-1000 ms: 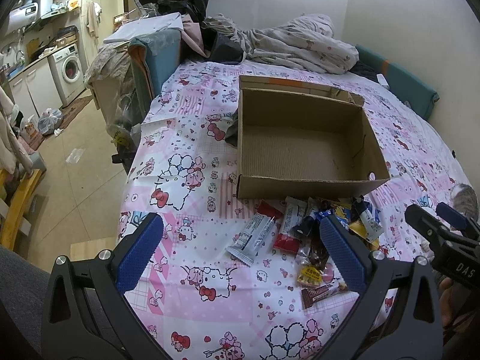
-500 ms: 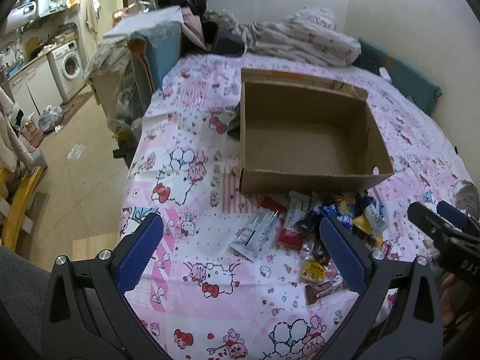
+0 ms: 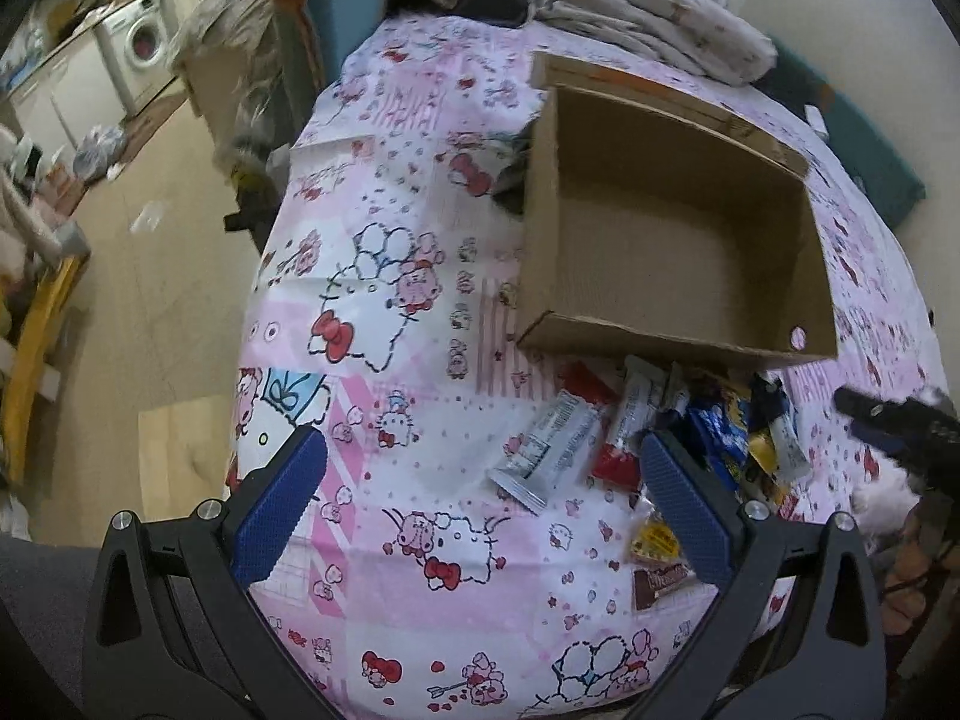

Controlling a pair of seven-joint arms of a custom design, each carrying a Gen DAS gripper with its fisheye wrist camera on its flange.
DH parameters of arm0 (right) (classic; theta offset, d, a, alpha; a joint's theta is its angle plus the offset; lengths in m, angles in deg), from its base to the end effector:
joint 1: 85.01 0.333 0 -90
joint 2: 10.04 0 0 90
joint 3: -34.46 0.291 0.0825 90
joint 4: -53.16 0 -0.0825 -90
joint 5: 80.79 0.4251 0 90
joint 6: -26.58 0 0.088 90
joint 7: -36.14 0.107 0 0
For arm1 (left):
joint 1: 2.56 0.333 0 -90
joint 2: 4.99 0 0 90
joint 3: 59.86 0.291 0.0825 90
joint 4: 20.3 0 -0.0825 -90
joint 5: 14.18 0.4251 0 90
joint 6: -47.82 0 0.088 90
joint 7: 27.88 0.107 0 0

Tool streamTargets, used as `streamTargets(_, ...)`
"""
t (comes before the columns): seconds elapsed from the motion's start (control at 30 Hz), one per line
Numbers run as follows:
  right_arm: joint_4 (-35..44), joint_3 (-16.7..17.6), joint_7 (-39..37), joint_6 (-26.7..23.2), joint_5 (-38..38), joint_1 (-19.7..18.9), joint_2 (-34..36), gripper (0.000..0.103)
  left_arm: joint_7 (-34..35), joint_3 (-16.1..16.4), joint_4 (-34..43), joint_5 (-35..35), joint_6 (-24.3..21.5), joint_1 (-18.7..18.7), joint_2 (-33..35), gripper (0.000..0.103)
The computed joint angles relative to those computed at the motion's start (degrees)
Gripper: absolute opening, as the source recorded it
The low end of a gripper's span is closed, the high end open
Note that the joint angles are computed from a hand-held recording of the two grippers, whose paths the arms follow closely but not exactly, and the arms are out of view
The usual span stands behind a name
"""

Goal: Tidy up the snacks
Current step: 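Grasp a red-and-white bar with the left tool while the right tool grasps a blue stick snack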

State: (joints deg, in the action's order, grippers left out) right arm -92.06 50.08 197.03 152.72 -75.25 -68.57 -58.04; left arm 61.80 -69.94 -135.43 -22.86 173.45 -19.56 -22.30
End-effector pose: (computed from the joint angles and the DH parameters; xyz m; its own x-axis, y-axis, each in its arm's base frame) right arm 0.3379 0.2269 0.5537 -0.5840 -0.7029 -0.4061 -0.6675 0.7005 -0.2524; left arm 0.4861 -0.2655 0.6030 -0.4225 -0.9008 0.1003 -0.8227 0.3347 -0.4595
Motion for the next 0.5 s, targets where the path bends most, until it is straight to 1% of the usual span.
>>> streamTargets(0.03,0.8,-1.2,-2.3,-0.1,0.5,0.6,2.2,0.068,-0.6,0.0,0.0,0.1,0.0,0.2,0.2,0.103)
streamTargets(0.1,2.8,-1.7,-5.2,-1.8,0.0,0.8,5.5,0.059,-1.0,0.0,0.1,0.0,-0.4,0.3,0.5,0.103)
streamTargets(0.13,3.8,-2.2,-6.7,-2.5,0.3,1.1,7.3,0.058,-1.0,0.1,0.2,0.0,-0.8,0.4,0.7,0.103)
streamTargets(0.2,3.9,-3.1,-8.6,-1.8,1.8,1.9,9.0,0.046,-1.3,0.1,0.3,0.0,-1.1,0.6,1.0,0.103)
streamTargets(0.27,4.9,-3.0,-9.5,-3.2,2.1,2.1,10.6,0.042,-1.9,0.0,0.1,0.4,-0.8,0.9,1.0,0.103)
streamTargets(0.33,5.4,-2.9,-10.5,-4.3,1.3,2.0,11.6,0.032,-2.3,0.1,0.1,0.4,-1.1,1.0,1.2,0.103)
streamTargets(0.37,5.4,-2.8,-10.6,-4.3,1.1,1.9,11.5,0.022,-2.3,0.1,0.2,0.2,-1.3,1.0,1.4,0.103)
streamTargets(0.4,5.0,-2.9,-10.8,-3.6,1.4,2.1,10.9,0.020,-2.3,0.1,0.3,0.2,-1.6,1.0,1.6,0.103)
streamTargets(0.5,2.0,-3.1,-10.2,-0.1,3.2,2.7,8.1,0.019,-1.7,-0.1,0.4,0.2,-2.2,0.9,1.9,0.103)
